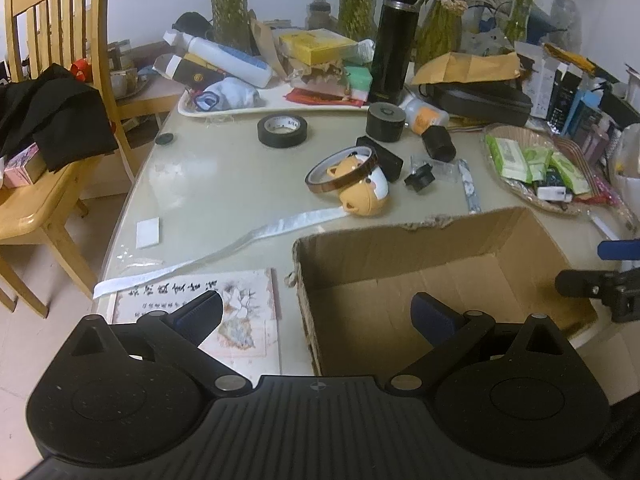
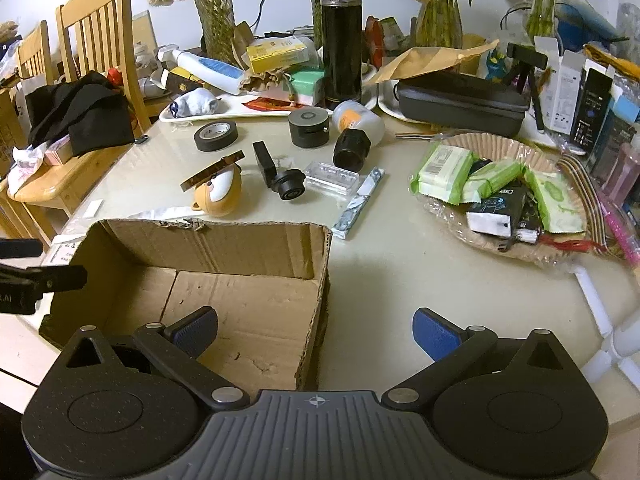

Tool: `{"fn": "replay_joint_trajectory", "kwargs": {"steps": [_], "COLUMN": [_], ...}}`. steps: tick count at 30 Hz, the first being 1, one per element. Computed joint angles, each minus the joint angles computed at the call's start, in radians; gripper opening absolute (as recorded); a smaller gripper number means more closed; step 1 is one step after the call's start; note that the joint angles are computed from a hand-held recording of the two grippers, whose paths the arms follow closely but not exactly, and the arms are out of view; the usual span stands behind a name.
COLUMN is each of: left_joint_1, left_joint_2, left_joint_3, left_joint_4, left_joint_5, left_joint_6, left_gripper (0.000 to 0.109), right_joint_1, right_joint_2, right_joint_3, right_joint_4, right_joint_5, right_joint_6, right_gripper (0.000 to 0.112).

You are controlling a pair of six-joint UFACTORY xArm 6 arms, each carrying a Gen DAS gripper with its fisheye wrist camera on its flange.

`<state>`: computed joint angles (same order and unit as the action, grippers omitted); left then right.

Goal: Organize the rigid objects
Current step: 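Move the left gripper past the cardboard box toward the amber tape roll, then lower the left gripper over the amber tape roll and close it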

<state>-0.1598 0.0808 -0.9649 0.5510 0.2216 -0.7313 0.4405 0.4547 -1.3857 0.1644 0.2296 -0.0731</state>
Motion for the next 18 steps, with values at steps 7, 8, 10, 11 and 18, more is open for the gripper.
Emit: {"fn": "replay_joint_trajectory", "kwargs": {"steps": [7,8,10,11,18], "left_joint_1": [0.005,0.004,0.004,0.004,0.004], "left_joint_2": [0.036,0.040,0.049,0.057,0.102], "left_joint_3": [-0.041,-0.048,-0.064,-0.075,-0.152], "left_joint_4": [0.070,0.086,0.117,0.134,0.274], "left_joint_5": [-0.006,-0.003,0.001,0.006,0.049], "left_joint_6": [-0.056,-0.068,-0.086,-0.098,-0.194], "left_gripper": [0.102,0.102,0.102,0.102,0.102], "right_joint_1": [-0.010,-0.013,-0.015,-0.015,-0.009], "right_joint_2": [0.011,0.016,0.026,0.032,0.065], "right_joint_3": [-0.005,-0.010,-0.021,-0.026,-0.070], "right_joint_4": [-0.149,-0.179,-0.210,-0.202,-0.095], "right_joint_5": [-0.037,-0.036,-0.035,-0.040,-0.023], "right_joint_6": [0.112,0.136,0.162,0.154,0.059], "right_gripper": [0.103,0.103,0.103,0.103,0.103]}}
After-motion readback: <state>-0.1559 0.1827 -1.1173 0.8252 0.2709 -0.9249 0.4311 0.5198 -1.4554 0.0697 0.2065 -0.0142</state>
